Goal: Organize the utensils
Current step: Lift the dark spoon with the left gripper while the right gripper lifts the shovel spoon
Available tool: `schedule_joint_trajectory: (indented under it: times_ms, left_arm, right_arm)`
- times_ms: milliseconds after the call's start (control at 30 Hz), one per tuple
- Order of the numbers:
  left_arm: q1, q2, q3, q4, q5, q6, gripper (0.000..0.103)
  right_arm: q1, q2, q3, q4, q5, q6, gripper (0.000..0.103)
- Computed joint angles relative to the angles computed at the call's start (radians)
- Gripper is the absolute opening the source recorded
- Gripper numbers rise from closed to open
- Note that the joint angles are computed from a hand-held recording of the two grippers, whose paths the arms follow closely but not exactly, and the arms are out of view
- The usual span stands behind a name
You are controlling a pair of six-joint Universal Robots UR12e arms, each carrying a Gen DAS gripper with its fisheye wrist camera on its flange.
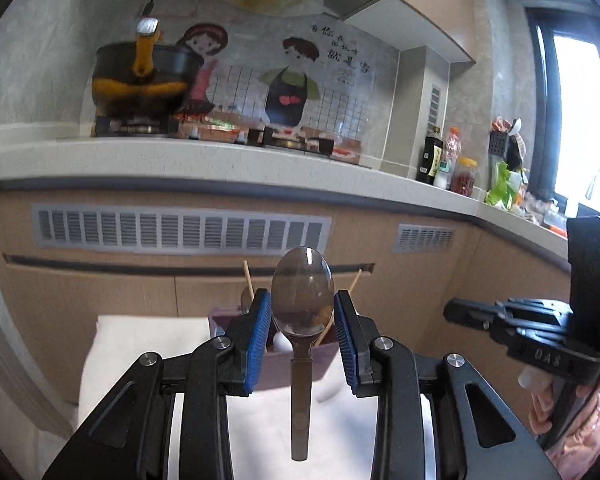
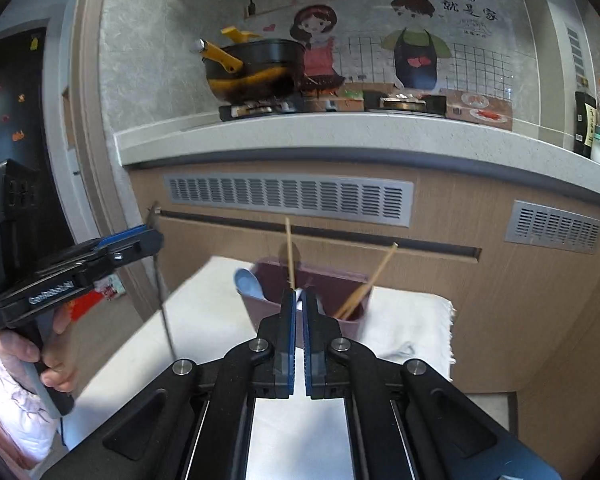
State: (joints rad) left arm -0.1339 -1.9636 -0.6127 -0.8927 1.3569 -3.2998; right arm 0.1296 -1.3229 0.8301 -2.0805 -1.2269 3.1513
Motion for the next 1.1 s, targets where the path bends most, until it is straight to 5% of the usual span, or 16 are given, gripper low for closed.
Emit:
schedule_joint_trajectory:
  times_ms: [133, 167, 233, 267, 300, 533, 700, 833, 900, 1033, 1100]
  left_arm:
    - [0.013, 0.047, -0.086, 0.0, -0.011, -0.018, 0.033]
    - [0.014, 0.057, -0.107, -0.002, -0.019, -0.02, 0.033]
    - [0.016, 0.073, -0.143, -0.009, -0.027, -0.024, 0.033]
    - [0.016, 0.081, -0.163, -0.006, -0.027, -0.026, 0.033]
    - [0.017, 0.084, -0.177, -0.008, -0.029, -0.031, 0.033]
    - [0.029, 0.087, -0.219, -0.027, -0.049, -0.06, 0.033]
    - [0.037, 0.073, -0.206, -0.08, -0.051, -0.05, 0.033]
    - [0.038, 0.07, -0.206, -0.107, -0.037, -0.045, 0.033]
    - [0.039, 0.069, -0.206, -0.116, -0.036, -0.05, 0.033]
    - [0.042, 0.064, -0.198, -0.13, -0.045, -0.061, 0.034]
    - [0.045, 0.063, -0.201, -0.128, -0.057, -0.062, 0.034]
  right_arm:
    - [-0.011, 0.011, 0.005, 0.115, 0.04, -0.096, 0.004]
    - [-0.012, 0.019, 0.005, 0.151, 0.038, -0.128, 0.012]
    - [-0.014, 0.035, 0.005, 0.218, 0.032, -0.191, 0.044]
    - [-0.013, 0.043, 0.008, 0.239, 0.022, -0.22, 0.068]
    - [-0.011, 0.049, 0.018, 0.241, 0.005, -0.244, 0.073]
    - [-0.017, 0.147, -0.035, 0.322, -0.034, -0.321, 0.073]
    - [-0.021, 0.238, -0.134, 0.359, -0.034, -0.483, 0.074]
    - [-0.061, 0.352, -0.344, 0.658, 0.159, -0.601, 0.081]
    - [-0.065, 0.384, -0.408, 0.765, 0.184, -0.645, 0.081]
    - [-0.06, 0.32, -0.319, 0.776, 0.184, -0.678, 0.084]
    - [-0.063, 0.302, -0.318, 0.887, 0.258, -0.735, 0.084]
